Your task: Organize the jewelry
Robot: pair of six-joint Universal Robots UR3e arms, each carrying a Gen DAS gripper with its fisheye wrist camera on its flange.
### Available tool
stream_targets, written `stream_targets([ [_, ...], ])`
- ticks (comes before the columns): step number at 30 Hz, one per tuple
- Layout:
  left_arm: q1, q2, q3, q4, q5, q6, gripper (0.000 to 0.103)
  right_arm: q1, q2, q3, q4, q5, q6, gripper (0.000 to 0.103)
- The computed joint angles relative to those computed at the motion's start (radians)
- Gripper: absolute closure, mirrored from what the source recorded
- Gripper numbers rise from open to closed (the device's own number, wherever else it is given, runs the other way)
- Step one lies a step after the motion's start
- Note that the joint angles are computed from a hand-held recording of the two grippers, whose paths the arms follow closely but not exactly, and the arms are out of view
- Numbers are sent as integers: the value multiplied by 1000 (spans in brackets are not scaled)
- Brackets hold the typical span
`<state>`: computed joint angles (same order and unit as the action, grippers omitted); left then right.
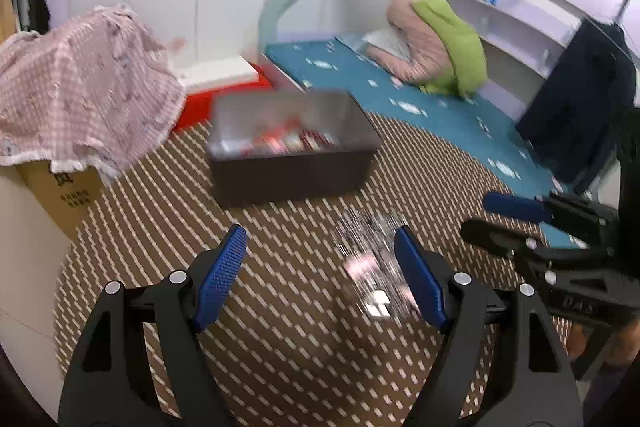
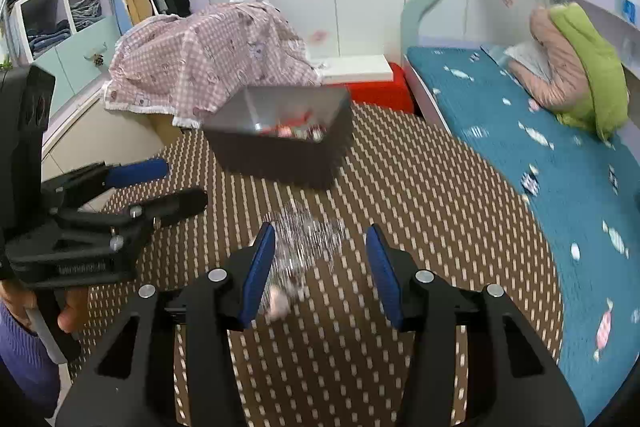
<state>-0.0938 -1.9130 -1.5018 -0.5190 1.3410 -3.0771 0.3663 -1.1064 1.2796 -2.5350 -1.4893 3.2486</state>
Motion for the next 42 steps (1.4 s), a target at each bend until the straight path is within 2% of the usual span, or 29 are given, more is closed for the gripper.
stream_targets([
  [3, -41, 10, -82, 31, 37, 13, 27, -11, -56, 130, -60, 19, 33, 56],
  [7, -65, -5, -111, 27, 45, 5, 34, -24, -103, 242, -113, 31, 56, 54],
  [16, -131, -79, -53, 19, 94, 7, 41, -41, -130, 327, -168, 65, 84, 51],
  [20, -169, -123, 16, -10, 161, 21, 51, -51, -130, 336, -170, 81, 83, 49],
  [24, -182, -140, 49, -32, 154, 39, 64, -46, -125, 330, -170, 77, 81, 48],
  [28, -200, -139, 56, -42, 162, 45, 82, -31, -104, 301, -152, 71, 76, 48],
  [31, -178, -124, 38, -44, 139, 52, 94, -15, -82, 268, -131, 63, 68, 48],
  [37, -104, -69, -18, -65, 41, 55, 96, 13, -42, 214, -95, 47, 62, 48],
  [42, 2, 37, -124, -59, -59, 61, 99, 58, 15, 129, -54, 8, 45, 48],
])
